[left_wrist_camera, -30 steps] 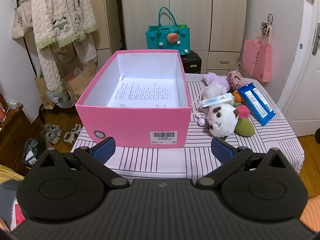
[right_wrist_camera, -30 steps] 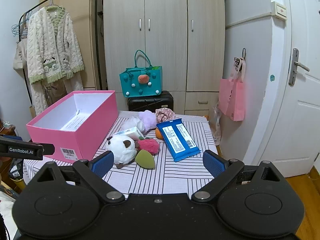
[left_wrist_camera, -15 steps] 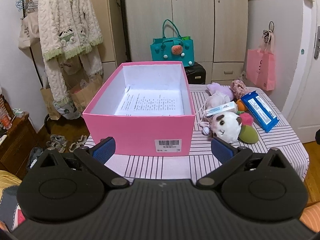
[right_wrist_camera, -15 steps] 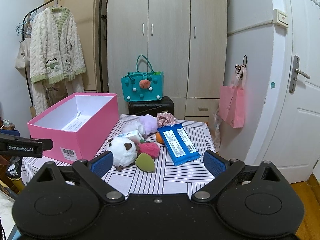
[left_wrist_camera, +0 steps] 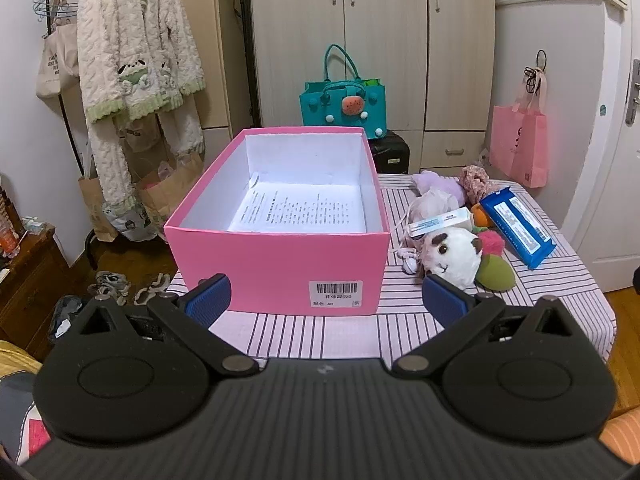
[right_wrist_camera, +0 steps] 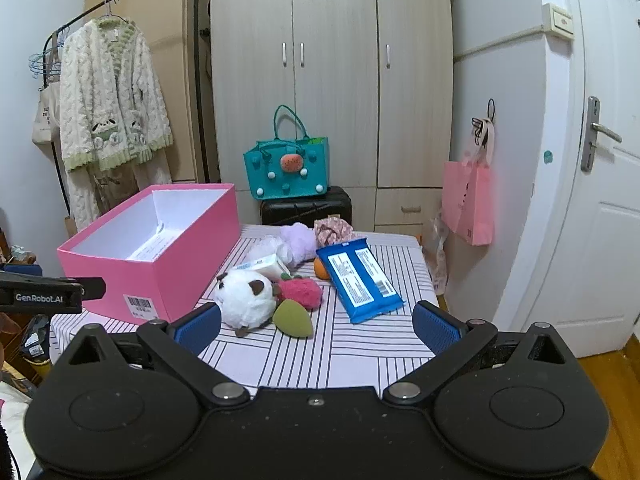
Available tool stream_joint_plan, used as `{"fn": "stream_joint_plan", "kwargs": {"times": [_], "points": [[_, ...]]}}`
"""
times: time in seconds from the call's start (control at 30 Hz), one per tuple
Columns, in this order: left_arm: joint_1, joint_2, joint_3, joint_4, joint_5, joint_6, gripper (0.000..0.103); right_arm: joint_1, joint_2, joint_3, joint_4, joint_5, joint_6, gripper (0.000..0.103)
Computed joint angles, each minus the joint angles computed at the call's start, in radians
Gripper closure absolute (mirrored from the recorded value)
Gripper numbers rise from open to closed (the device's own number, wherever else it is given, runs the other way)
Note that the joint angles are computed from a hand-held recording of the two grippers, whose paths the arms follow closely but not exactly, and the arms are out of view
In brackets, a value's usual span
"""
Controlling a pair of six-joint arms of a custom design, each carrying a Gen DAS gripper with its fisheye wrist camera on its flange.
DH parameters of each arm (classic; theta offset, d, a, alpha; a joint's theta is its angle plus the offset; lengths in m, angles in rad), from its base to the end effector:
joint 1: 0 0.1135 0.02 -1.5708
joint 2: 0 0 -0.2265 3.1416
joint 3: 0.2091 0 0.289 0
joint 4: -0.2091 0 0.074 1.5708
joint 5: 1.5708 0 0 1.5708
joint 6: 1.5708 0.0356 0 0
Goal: Organize soft objects
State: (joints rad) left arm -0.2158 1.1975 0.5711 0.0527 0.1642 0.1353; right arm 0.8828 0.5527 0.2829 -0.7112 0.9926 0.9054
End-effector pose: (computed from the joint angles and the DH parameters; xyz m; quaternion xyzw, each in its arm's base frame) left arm 0.2852 -0.0685 0.1480 0.1915 0.8550 -0.0911 0.4733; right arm 0.1295 0.1106 0.1372 0.1479 0.8398 -0.0861 0.5153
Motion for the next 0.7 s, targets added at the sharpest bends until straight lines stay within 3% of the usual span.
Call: {"fn": "stream_joint_plan", "kwargs": {"times": [0.7], "points": [[-0.004,0.009,-0.018,0.046,-0.015,0.01,0.0,-0.023,-0.067,-0.032,0.013,-0.048,-0.039,0.0]]}}
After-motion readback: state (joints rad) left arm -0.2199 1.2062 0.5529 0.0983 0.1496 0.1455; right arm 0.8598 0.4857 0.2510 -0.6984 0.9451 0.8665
